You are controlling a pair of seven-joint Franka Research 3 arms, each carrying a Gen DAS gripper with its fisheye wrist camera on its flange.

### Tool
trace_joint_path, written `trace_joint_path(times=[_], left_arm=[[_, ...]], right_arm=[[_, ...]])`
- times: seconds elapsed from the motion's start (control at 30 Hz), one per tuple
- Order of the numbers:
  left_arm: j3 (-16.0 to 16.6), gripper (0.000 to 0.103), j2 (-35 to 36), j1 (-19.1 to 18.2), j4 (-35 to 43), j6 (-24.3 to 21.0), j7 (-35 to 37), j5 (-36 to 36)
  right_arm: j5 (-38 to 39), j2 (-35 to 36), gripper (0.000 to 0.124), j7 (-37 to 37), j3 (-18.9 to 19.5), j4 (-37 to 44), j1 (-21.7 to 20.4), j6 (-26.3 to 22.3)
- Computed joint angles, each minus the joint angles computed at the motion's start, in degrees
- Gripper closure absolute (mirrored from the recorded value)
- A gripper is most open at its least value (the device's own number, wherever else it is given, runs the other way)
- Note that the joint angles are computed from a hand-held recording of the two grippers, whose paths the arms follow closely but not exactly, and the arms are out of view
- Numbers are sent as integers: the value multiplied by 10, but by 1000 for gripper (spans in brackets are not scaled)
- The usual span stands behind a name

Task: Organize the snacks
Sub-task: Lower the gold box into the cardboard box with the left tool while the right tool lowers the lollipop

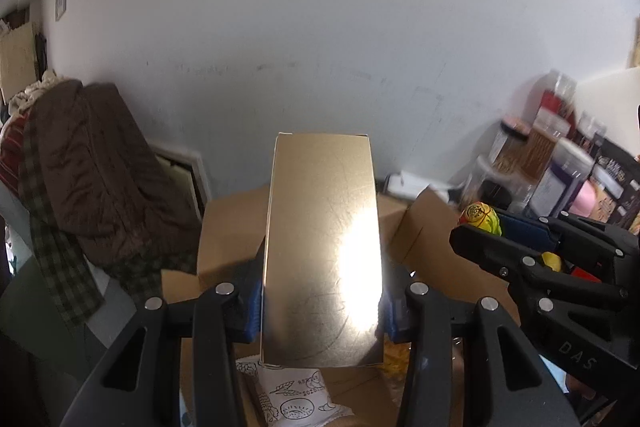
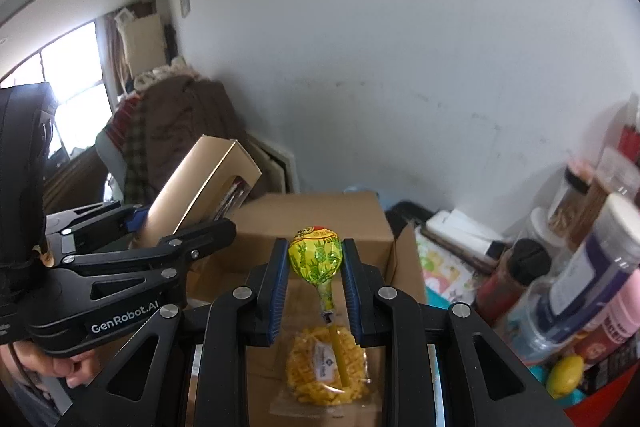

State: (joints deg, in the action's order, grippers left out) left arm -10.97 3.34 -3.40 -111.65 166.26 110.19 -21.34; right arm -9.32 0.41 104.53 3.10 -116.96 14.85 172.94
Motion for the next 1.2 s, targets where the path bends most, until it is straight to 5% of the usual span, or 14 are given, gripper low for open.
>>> trace_joint_path(times=[0.43, 0.87, 1.2], left_arm=[[-5, 59, 59, 2, 46, -76, -101, 128], [-2, 57, 93, -4, 90, -149, -166, 193], [3, 39, 77, -3, 70, -125, -208, 235]], right_arm=[[73, 55, 98, -64, -11, 41, 11, -78], [43, 68, 92, -23, -26, 53, 21, -114], [29, 53, 84, -19, -24, 38, 19, -104]])
